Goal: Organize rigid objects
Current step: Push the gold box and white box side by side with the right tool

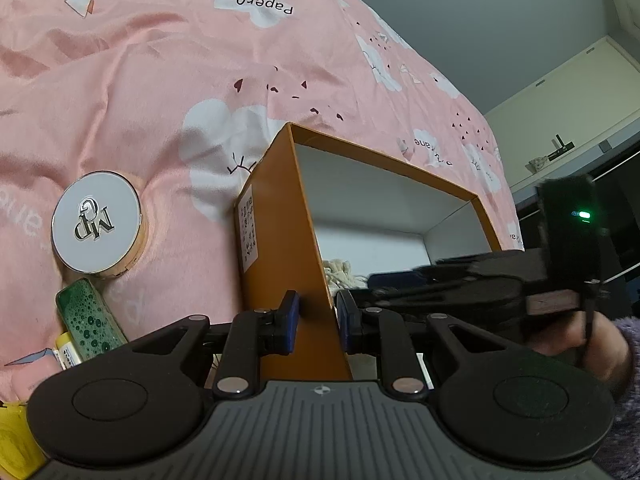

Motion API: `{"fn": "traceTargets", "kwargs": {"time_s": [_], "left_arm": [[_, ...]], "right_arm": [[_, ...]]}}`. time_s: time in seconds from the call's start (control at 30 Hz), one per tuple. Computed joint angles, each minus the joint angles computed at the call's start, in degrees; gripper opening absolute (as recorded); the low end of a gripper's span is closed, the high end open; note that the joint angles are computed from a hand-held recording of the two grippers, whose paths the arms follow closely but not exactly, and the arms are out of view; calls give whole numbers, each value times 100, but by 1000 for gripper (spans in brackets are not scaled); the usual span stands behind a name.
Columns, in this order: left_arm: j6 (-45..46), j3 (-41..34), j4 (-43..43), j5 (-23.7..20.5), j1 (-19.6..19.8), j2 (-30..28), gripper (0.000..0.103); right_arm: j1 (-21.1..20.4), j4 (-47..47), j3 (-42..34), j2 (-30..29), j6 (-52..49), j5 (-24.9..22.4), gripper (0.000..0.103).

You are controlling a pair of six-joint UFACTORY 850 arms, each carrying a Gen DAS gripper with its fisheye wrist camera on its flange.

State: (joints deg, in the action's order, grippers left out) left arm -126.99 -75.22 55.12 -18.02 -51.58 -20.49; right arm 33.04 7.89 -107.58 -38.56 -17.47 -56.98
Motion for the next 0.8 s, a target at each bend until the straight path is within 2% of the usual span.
{"fn": "traceTargets", "kwargs": {"time_s": [0.03,0.13,0.2,0.4,0.5,0.63,0.8], "left_arm": [[77,-23,-66,-25,-1,-11,22],[338,-107,-252,-117,-10,-54,22],[362,-118,-265,-130,-13,-61,22],[381,-79,-293,-64,2,-35,22],[318,-39,-256,0,13,-7,22],[384,-71,-322,-35,15,-27,22],[294,-26,-273,45,32,-3,22]], "right_arm": [[-10,26,-13,19,-13,-68,45],[-43,145,-116,6,-6,-618,71],[-34,101,-204,-56,105,-1042,71],[71,-155,-573,-404,301,-1798,71],[80,-32,-815,-600,134,-2169,76],[78,39,-997,-711,243,-2223,79],[114,-155,-1024,-728,599,-1795,74]]}}
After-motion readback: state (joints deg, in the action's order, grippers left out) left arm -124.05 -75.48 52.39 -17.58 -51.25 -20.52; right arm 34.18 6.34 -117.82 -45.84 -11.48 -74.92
